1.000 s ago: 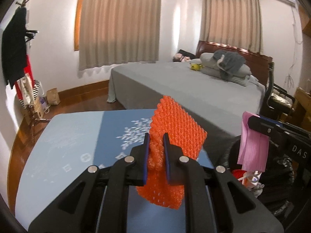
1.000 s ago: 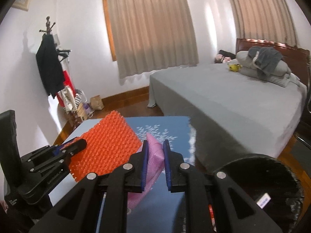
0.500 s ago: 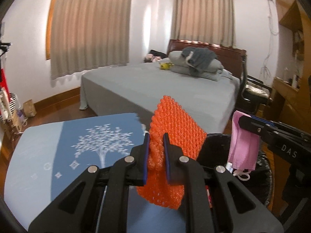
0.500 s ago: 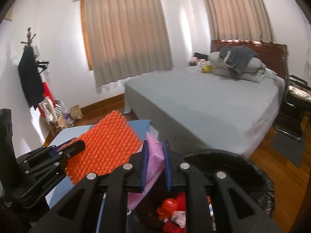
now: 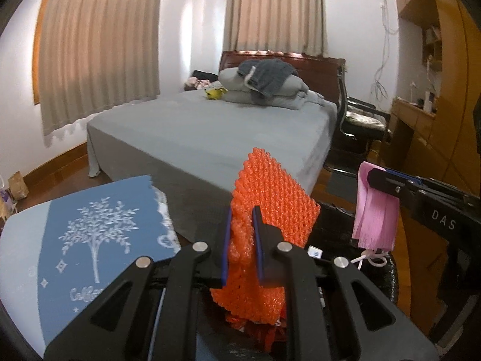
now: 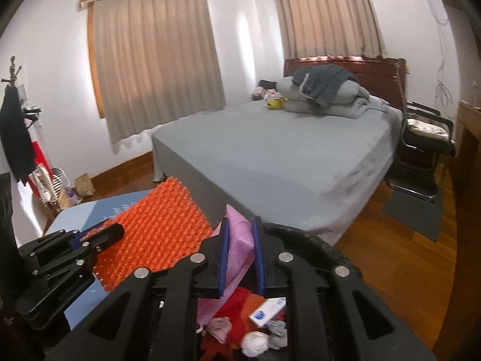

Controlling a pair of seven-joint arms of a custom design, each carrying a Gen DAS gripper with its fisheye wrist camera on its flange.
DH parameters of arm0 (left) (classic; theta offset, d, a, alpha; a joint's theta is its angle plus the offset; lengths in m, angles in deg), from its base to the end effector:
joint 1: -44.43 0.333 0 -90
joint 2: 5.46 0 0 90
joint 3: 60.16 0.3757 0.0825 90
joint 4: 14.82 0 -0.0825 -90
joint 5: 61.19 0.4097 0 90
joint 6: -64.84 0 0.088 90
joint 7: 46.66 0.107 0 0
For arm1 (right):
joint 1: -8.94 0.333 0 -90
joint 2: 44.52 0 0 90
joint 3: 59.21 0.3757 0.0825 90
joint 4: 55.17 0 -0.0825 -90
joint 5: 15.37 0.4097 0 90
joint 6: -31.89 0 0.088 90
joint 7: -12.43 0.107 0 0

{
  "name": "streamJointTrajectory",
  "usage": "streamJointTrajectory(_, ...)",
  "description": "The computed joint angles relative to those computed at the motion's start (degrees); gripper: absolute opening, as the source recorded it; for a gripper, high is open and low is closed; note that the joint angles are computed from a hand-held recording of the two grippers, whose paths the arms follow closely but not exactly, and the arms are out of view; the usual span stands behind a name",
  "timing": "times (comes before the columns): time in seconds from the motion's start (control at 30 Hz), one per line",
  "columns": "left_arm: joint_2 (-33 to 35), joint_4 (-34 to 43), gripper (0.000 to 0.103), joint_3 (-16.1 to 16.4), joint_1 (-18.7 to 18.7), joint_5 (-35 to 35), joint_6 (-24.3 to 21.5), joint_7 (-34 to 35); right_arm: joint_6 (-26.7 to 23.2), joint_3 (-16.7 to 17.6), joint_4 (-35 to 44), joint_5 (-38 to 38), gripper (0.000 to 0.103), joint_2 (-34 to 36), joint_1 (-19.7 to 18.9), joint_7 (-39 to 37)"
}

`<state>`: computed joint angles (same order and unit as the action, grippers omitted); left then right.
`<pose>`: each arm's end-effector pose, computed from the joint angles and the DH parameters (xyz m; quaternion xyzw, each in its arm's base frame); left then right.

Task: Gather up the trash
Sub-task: 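Lift the orange mesh and pink mask and carry them over the bin, then open both tools over the bin to drop the mesh and mask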

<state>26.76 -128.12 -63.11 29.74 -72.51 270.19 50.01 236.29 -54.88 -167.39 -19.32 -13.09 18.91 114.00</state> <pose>0.6806 -0.1846 0.3365 -0.5586 0.6652 -0.3933 0.3014 0.6897 0.1756 0.3550 -0.6373 0.5806 -0.2600 0.4349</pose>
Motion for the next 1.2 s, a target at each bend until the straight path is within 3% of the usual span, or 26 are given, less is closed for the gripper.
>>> streamJointTrajectory(0.4, 5.4, 7.4, 0.013, 1.2, -2.4, 1.8, -6.4, -0.3, -3.2, -0.3, 1.4, 0.9, 0.015, 2.9, -2.2, 0.3)
streamJointTrajectory(0.57, 7.1, 9.9, 0.022, 2.0, -2.9, 2.3, -8.2, -1.6, -4.9, -0.1, 3.2, 1.2, 0.021, 4.7, -2.7, 0.5)
streamJointTrajectory(0.63, 7.6, 10.5, 0.033, 2.3, -3.0, 2.4, -8.5, -2.4, -5.6, 0.6, 3.9, 0.8, 0.025, 5.3, -3.5, 0.6)
streamJointTrajectory(0.73, 8.0, 11.2, 0.039, 2.0, -2.4, 3.1, -8.9, -3.3, -6.2, 1.5, 4.8, 0.6, 0.031, 6.1, -4.4, 1.0)
streamJointTrajectory(0.97, 8.2, 11.6, 0.042, 4.4, -4.0, 2.9, -9.7, -4.7, -6.8, 2.1, 5.9, 0.0, 0.039, 6.9, -5.1, 1.1)
streamJointTrajectory(1.2, 6.5, 9.2, 0.071, 5.0, -4.1, 2.4, -7.8, -5.1, -5.4, 0.6, 4.6, 1.2, 0.061, 5.8, -3.3, 1.0)
